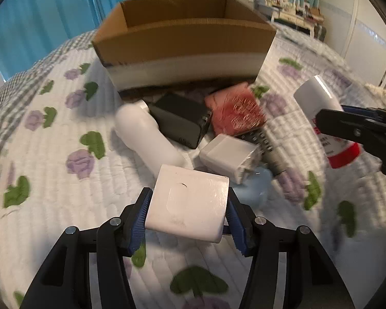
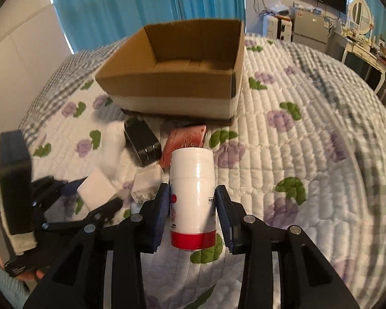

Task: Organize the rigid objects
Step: 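Carry both held items over the cardboard box and open both tools to drop them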

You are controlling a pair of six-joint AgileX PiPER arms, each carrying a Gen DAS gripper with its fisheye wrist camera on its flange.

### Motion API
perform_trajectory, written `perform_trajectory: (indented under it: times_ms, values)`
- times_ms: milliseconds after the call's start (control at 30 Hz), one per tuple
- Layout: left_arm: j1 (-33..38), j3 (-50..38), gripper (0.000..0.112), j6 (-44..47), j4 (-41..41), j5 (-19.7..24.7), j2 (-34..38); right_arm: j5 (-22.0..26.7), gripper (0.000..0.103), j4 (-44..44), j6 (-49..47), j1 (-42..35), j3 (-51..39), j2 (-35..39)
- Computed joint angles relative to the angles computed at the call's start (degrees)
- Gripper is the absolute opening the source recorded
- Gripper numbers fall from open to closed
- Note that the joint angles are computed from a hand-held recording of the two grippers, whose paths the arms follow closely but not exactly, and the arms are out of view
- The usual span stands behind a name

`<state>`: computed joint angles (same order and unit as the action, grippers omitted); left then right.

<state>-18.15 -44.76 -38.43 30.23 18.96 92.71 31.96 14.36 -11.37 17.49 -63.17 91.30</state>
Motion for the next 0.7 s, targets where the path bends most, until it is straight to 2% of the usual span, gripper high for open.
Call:
perform_trajectory:
  times_ms: [100, 167, 267, 333, 400, 533, 700]
  values:
    - [-0.9, -0.3, 0.056, -0.7, 0.9, 2.5, -4.5, 0.6, 0.036, -3.7, 2.9, 0.7, -0.9, -2.2]
    - [1.8, -2.3, 0.056, 6.1, -4.1, 2.5, -6.4, 1.4, 0.036, -4.2, 3.2, 0.6, -2.4, -3.7]
    - [3.5, -7.6, 0.056, 13.1, -9.6, 5.3, -8.1, 3.5, 0.036, -6.2, 4.7, 0.9, -6.5, -3.8]
    - [4.8, -12.1, 0.056, 16.0, -10.5, 6.7, -7.1, 5.3, 0.036, -7.7, 5.3, 1.2, -10.8, -2.7]
    - [5.3, -18.0, 0.056, 15.5, -7.9, 8.1, -4.9, 7.1, 0.036, -8.5, 5.7, 1.3, -16.7, -0.3]
    - [7.6, -32.0, 0.056, 20.3, -10.3, 10.6, 4.0, 9.5, 0.036, -9.6, 6.9, 1.4, -28.9, 6.3]
    - [11.0, -49.5, 0.056, 27.2, -18.3, 15.3, 17.7, 12.6, 0.036, -9.1, 7.2, 0.9, -44.6, 17.4]
